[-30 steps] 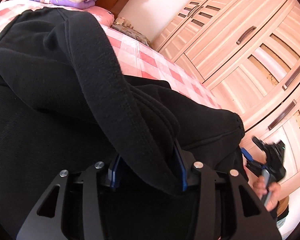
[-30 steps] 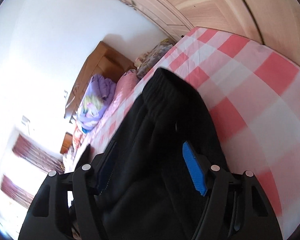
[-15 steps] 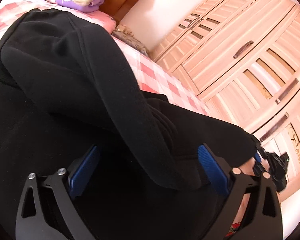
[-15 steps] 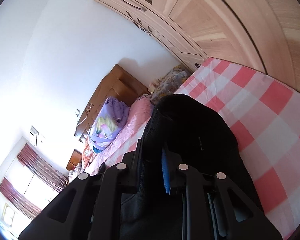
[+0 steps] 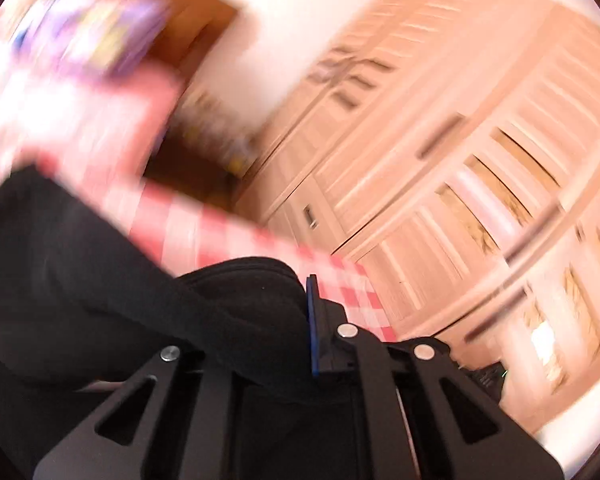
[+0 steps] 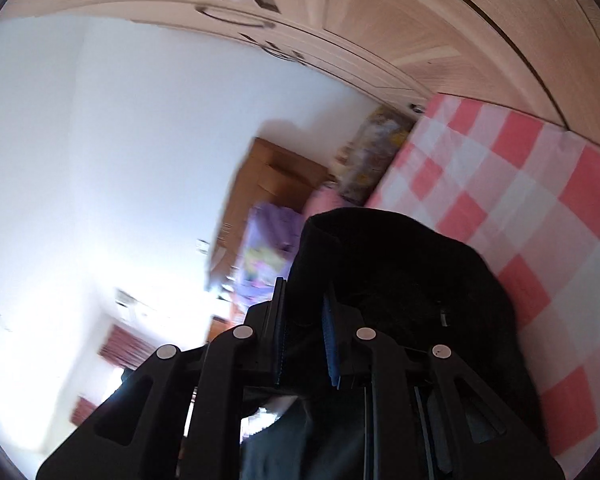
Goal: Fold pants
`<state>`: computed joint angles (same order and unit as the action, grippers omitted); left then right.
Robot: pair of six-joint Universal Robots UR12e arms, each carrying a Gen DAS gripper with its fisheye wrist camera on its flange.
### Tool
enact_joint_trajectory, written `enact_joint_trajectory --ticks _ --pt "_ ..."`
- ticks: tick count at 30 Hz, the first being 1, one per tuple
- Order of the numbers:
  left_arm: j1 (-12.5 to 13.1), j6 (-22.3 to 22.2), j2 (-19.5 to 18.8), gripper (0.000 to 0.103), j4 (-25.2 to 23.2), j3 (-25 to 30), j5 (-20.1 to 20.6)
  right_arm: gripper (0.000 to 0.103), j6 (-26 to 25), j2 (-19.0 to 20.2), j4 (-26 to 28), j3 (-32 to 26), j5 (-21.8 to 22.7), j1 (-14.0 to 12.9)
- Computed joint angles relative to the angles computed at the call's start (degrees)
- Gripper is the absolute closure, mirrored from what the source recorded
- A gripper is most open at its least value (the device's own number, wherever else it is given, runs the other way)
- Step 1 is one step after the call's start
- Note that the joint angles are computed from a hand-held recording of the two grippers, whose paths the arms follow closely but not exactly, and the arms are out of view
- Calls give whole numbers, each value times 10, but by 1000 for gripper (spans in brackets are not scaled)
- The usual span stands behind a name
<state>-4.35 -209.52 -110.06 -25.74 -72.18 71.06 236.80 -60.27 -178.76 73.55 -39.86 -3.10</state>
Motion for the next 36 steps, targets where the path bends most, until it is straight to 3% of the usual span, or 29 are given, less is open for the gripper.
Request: enact_joint_trajectory --ticks 2,4,6,7,10,13,15,16,17,19,21,23,25,27,30,31,33,36 --pt "-19 102 10 94 -23 0 63 83 -37 -17 17 23 -3 -1" --pt "-25 143 22 94 -25 -24 79 83 -56 -23 16 37 17 -5" --pt "-27 128 30 94 -66 -38 90 84 -112 -41 82 56 16 -5" --pt "-23 109 40 94 -66 -62 69 84 -131 -51 97 68 19 -6" --pt "-11 67 79 94 5 -158 -11 84 -174 -80 89 109 16 -11" --pt "-18 59 100 91 -28 -224 2 84 -278 -115 197 148 -35 -10" --pt "-12 18 100 90 -25 -254 -22 84 -298 -121 264 163 -39 -10" --pt "-9 2 100 90 0 -268 -31 85 -302 -122 272 171 -50 -9" --pt "-6 -14 101 90 29 -278 -38 85 -294 -121 255 177 -40 -12" --pt "-6 -25 101 91 35 -276 -38 85 -274 -120 243 177 -29 -16" --pt "-17 -7 109 91 38 -272 -4 85 -277 -122 217 176 -21 -17" --pt "-35 20 123 91 57 -269 56 85 -287 -127 201 178 -12 -19" --pt "-43 27 133 91 78 -273 75 85 -309 -131 220 181 -26 -18" --pt "-46 22 141 91 79 -287 84 85 -344 -131 278 181 -49 -14" --pt "-51 20 140 91 26 -302 96 89 -305 -123 252 191 -20 -20" --pt "-51 12 137 91 21 -304 93 89 -314 -124 261 188 -26 -20" --pt "-48 -6 139 91 41 -313 84 88 -336 -128 276 181 -39 -16" --pt "-43 -19 144 91 81 -321 78 88 -327 -129 251 183 -22 -19"
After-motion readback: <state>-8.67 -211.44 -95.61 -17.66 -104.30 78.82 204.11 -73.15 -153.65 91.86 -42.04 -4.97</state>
